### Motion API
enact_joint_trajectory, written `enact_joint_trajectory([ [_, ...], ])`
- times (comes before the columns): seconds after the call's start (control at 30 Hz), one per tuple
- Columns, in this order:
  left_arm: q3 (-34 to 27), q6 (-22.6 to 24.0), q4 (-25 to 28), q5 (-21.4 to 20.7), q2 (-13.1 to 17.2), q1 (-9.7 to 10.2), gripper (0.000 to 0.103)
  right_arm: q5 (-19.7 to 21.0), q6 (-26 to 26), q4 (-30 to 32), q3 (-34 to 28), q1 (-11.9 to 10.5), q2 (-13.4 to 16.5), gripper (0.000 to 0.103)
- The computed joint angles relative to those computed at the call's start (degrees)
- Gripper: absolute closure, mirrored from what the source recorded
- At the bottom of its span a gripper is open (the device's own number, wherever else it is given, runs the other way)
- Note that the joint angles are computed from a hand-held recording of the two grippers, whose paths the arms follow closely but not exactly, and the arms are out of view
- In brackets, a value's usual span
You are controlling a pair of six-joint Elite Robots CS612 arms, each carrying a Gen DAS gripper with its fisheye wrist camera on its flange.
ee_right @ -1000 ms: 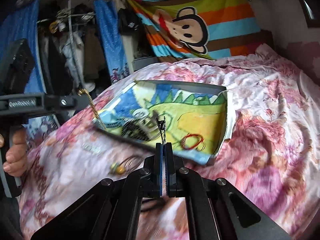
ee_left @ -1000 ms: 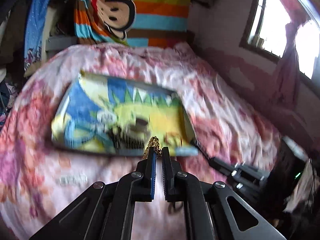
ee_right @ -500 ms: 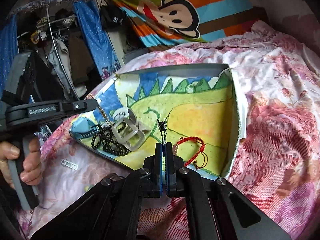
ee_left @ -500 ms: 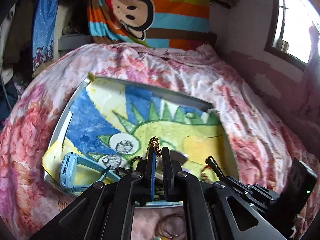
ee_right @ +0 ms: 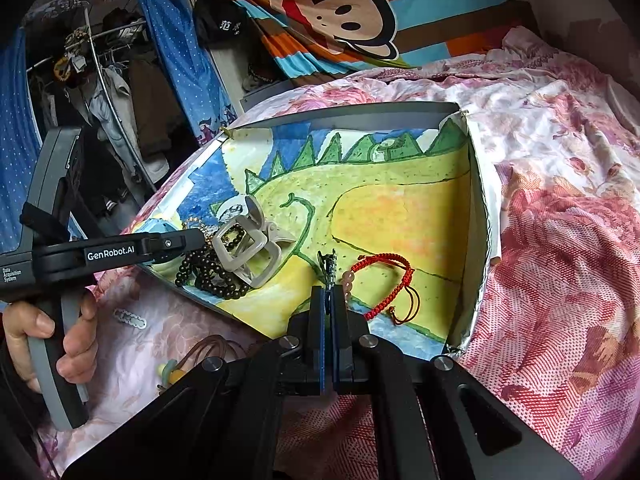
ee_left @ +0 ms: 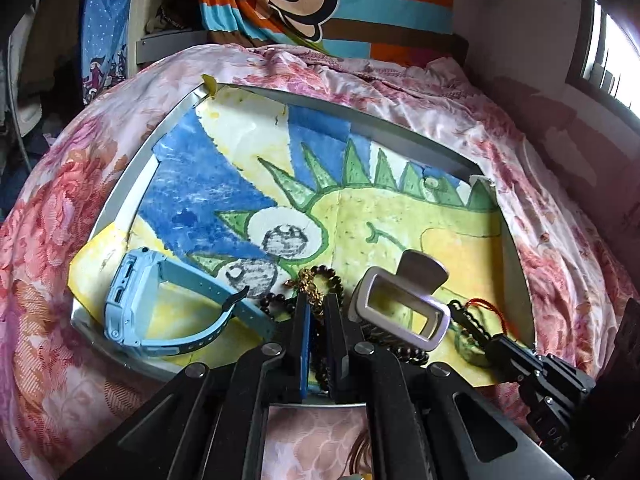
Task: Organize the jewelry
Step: 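Open the left tool to drop the gold chain in the tray while the right releases the black clip, then withdraw both open tools from the tray back over the remaining jewelry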
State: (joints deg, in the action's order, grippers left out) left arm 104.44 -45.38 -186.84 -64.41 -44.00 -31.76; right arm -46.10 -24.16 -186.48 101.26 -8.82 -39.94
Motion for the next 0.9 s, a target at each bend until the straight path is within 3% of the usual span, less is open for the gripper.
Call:
enact_joint_trajectory([
  [0.07, 0.1, -0.6, 0.9, -0.2, -0.2, 0.03, 0.086, 0.0, 0.0, 0.1, 0.0, 0.0, 0.0, 0.100],
  [0.17, 0.8, -0.7, -2.0, -1.2, -0.3, 0.07, 0.060, 0.0, 0.0, 0.0, 0.0, 0.0, 0.0, 0.100],
  [0.23, 1.3, -1.2, -3.4, -0.3, -0.3, -0.24, 0.043, 0.0, 0.1, 0.0, 0.0, 0.0, 0.0, 0.100],
  [0.3, 1.6, -2.0, -3.6, 1.8, -0.5, -0.65, 0.033, -0.1, 0.2, -0.2, 0.0, 0.0, 0.0, 0.100],
  [0.4, 2.4, -2.6, -6.4, 1.6, -0.5, -0.58, 0.030, -0.7, 0.6, -1.3, 0.1, 0.1, 0.1, 0.096],
  [0.53, 3.9, -3.6, -9.1, 3.5, -1.0, -1.07, 0.017, -0.8, 1.6, -4.7, 0.6, 0.0, 0.1, 0.065],
  [0.7, 6.0, -3.8, -12.0, 5.6, -2.0, -1.86, 0.009, -0.1, 3.6, -8.6, 1.7, -0.4, -0.3, 0.060],
  [0.77, 7.0, -3.9, -13.1, 6.5, -2.5, -2.27, 0.008, -0.2, 4.9, -11.3, 2.5, -0.7, -0.5, 0.043],
  [0.9, 9.3, -4.3, -14.6, 9.7, -3.8, -3.61, 0.002, -0.8, 7.6, -17.6, 4.4, -1.1, -1.3, 0.028],
])
